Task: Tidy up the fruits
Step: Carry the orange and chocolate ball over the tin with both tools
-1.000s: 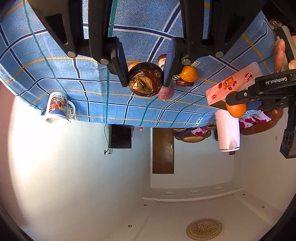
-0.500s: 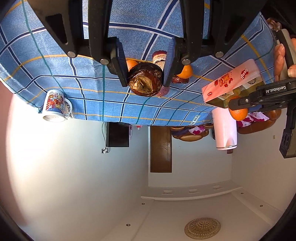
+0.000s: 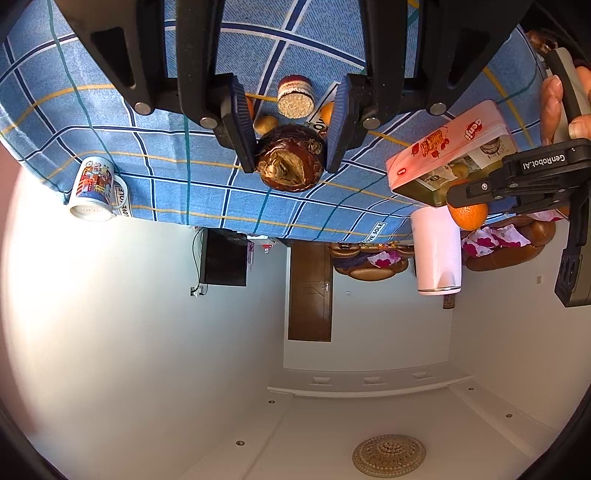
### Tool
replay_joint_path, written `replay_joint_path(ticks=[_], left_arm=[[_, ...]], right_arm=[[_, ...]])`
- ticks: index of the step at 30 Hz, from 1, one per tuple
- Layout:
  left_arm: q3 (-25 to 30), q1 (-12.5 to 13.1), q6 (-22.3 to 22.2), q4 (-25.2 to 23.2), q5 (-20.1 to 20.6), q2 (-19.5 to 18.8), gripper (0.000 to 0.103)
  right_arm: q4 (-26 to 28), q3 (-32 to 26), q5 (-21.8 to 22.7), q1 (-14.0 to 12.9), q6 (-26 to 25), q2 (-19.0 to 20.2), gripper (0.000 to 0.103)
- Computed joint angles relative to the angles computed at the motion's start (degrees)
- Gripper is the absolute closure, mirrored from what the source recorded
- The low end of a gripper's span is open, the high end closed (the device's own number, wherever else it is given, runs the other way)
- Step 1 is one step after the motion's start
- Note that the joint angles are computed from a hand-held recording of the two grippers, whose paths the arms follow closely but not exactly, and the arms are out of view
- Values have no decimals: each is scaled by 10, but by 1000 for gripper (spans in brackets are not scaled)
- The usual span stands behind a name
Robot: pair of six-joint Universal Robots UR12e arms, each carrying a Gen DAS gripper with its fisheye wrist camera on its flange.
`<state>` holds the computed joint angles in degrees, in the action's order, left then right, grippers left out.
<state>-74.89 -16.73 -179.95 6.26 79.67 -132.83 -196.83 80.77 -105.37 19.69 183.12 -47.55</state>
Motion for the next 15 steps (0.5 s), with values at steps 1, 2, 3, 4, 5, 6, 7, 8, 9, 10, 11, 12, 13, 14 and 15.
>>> replay_joint_path(ticks=[1,2,3,4,5,6,7,8,9,10,11,12,13,14,15], left_arm=[[0,1,-2,0,-1,0,53],[-1,2,-4,0,-1,0,53],[-1,3,-6,0,0,1,53],[-1,4,-8,0,-1,1,53],[-2,6,-11,1,-1,2,53],[-3,7,-14,1,0,2,53],[-3,8,-16,2,1,2,53],[-4,9,-18,3,3,2,53],[-4,11,-21,4,4,3,54],[-5,12,-24,4,6,3,53],[-6,14,-27,3,7,3,53],[-7,16,-32,3,9,3,53],[-8,18,-35,4,12,4,53],[-8,20,-38,3,15,4,53],[-8,22,-42,2,18,4,53]], right_arm=[[1,-2,1,1,-1,1,64],[2,-5,1,1,-2,2,64],[4,-8,2,2,-3,2,64],[6,-12,4,2,-4,3,64],[9,-16,6,3,-5,4,64],[12,-20,9,3,-7,5,64],[14,-25,11,4,-10,7,64],[16,-31,14,5,-13,9,64],[20,-37,18,6,-16,11,64],[23,-44,22,7,-18,13,64],[28,-52,27,9,-21,16,64],[34,-59,31,10,-24,19,64],[39,-67,35,11,-28,22,64],[45,-76,40,12,-32,25,64],[52,-85,45,14,-36,29,64]])
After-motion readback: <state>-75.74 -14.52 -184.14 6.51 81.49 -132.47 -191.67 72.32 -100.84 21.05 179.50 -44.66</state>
